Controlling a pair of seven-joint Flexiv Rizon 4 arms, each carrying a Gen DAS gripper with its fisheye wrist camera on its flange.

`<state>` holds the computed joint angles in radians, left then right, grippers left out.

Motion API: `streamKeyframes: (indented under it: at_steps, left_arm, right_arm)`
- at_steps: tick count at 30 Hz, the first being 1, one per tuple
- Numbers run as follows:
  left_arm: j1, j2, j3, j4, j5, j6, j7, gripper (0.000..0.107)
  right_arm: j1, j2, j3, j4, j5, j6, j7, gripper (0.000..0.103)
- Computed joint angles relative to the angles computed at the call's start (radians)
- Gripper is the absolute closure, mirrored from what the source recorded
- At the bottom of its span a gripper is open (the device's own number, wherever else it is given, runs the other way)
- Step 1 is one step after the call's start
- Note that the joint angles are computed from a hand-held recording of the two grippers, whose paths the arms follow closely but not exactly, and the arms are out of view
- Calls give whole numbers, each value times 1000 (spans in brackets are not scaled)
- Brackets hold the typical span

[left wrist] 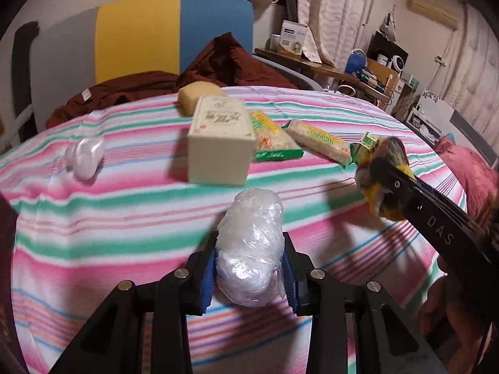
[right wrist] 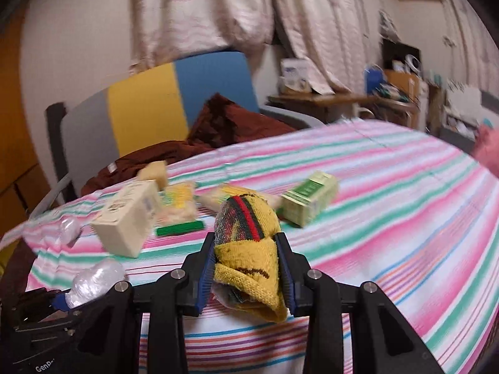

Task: Organize objects
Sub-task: 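Carry the plastic bag with the left tool while the right tool carries the glove toward the gold tray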

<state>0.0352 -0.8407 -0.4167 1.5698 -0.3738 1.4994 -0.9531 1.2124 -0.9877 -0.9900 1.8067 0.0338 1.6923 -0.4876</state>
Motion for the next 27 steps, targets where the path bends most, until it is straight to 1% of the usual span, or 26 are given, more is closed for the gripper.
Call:
streamKeyframes:
  at_steps: [2,4,8,11,15,18,21,27]
  left_arm:
    - [36,3,-41,29,-7,18,9,70]
    - [66,3,-74,46,-10,28,17,70]
    - [104,6,-115,76,-6,49,18,70]
    - [130,13,-137,99,-1,58,10,70]
    - [187,33,-183,162,10,101,-15,70]
    - [253,50,-233,239,62,142,-23,70]
    - [339,59,-305,322,129,179,-30,70]
    - [454,68,-404,388,223,196,-86,70]
  right_arm:
    - [-32,16,39,-19,-29,27,-44,67]
    - [-44,19,56,-38,-43,31,-83,67]
    - [-37,8,57,-63,-52,15,-136,67]
    - [-43,13,69,-74,-66,-11,-150,67]
    - [-38,14,65,-68,-72,-18,-139,67]
    - [-33,13,60,-70,-88,-35,-136,67]
    - [-27,10,53,-74,-114,-51,-136,67]
    - [-7,-5,27,-76,-155,-53,-150,67]
